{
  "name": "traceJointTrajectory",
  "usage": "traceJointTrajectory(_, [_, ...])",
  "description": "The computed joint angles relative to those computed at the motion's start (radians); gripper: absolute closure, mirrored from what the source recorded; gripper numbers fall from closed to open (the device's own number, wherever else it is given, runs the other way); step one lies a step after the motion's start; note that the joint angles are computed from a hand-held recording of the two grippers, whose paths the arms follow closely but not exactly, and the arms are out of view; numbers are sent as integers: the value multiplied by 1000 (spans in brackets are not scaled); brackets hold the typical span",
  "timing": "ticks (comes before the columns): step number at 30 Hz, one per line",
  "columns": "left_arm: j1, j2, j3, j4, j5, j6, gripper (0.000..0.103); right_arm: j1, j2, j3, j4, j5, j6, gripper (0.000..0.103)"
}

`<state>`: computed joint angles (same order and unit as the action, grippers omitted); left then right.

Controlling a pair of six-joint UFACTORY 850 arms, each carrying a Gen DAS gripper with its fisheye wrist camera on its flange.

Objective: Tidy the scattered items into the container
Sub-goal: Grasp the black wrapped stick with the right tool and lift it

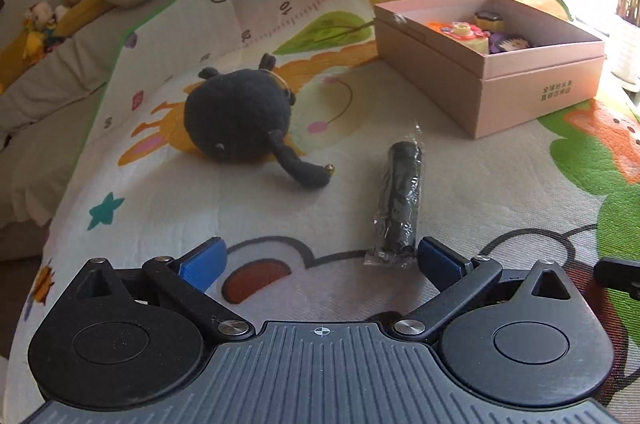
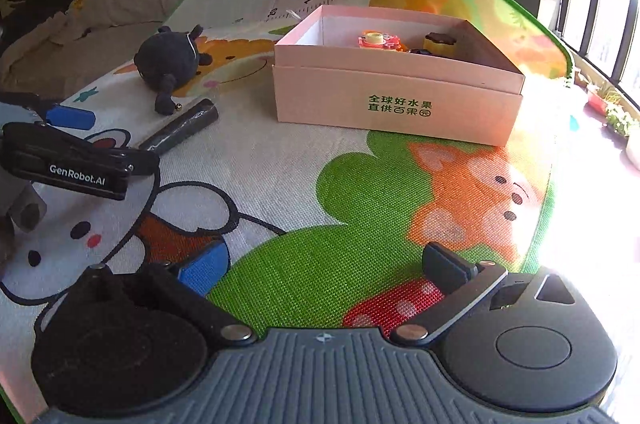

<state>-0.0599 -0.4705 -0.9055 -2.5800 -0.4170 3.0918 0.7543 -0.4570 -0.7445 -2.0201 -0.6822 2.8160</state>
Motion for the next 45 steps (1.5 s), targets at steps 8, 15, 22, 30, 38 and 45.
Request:
traceJointTrajectory(8, [45, -13, -8, 89, -28, -112, 0, -1, 6, 10, -19, 6, 0, 0])
traceJointTrajectory(15, [123, -35, -17, 235, -86, -271, 0, -24, 53, -4, -137, 62, -107, 0])
traceJointTrajectory(22, [201, -65, -57, 399, -153, -528, 0, -47, -35, -186, -272, 114, -248, 0])
traceJointTrajectory(30, [230, -76, -58, 447, -226, -610, 0, -66, -221, -424, -133, 165, -627, 0])
traceJointTrajectory(38, [237, -82, -63, 466, -246, -642, 0, -137, -222, -441, -347, 344, -287, 3])
traceJointTrajectory(45, [239, -85, -65, 472, -251, -650, 0, -119, -178, -368, -369, 312, -157, 15])
